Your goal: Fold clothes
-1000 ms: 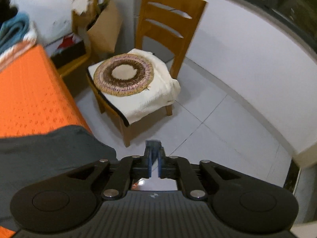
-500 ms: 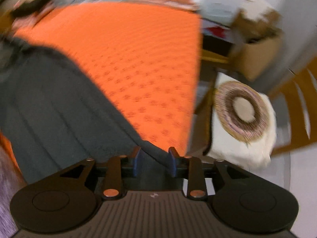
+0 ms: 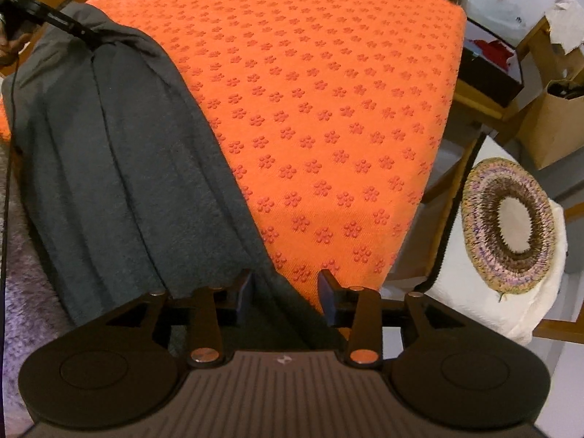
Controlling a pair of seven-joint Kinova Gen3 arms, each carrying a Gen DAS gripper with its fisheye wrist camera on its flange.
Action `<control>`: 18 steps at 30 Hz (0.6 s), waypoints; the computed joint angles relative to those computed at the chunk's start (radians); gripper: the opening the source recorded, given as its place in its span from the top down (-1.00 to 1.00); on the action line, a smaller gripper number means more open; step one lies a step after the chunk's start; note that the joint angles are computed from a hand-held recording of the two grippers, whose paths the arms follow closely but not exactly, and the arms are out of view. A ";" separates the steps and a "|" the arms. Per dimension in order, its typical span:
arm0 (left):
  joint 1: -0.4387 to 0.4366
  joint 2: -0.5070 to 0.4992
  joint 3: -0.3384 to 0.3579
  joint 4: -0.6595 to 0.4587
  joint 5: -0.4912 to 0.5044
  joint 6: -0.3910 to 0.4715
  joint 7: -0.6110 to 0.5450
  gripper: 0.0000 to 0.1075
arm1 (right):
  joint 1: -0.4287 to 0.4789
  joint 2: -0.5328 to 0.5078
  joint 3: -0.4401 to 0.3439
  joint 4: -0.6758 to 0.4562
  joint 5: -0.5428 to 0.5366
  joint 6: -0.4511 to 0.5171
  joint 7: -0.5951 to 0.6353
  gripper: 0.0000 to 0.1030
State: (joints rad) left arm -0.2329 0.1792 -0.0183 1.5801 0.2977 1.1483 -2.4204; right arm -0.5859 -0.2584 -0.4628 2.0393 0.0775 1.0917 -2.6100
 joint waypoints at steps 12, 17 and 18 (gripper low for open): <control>-0.100 -0.034 -0.040 0.005 0.153 0.007 0.006 0.85 | -0.044 0.072 -0.062 -0.104 0.096 0.127 -0.085 0.90; -0.135 -0.055 -0.063 0.006 0.211 0.013 0.013 0.87 | -0.096 0.113 -0.074 -0.200 0.260 0.279 -0.143 0.91; -0.139 -0.058 -0.066 0.006 0.218 0.013 0.011 0.87 | -0.108 0.124 -0.072 -0.220 0.298 0.311 -0.143 0.91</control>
State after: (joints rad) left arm -0.3719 0.1209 -0.0839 1.5858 0.5160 1.1611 -2.4090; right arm -0.6935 -0.1339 -0.5350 1.8188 0.3751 1.4027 -2.7533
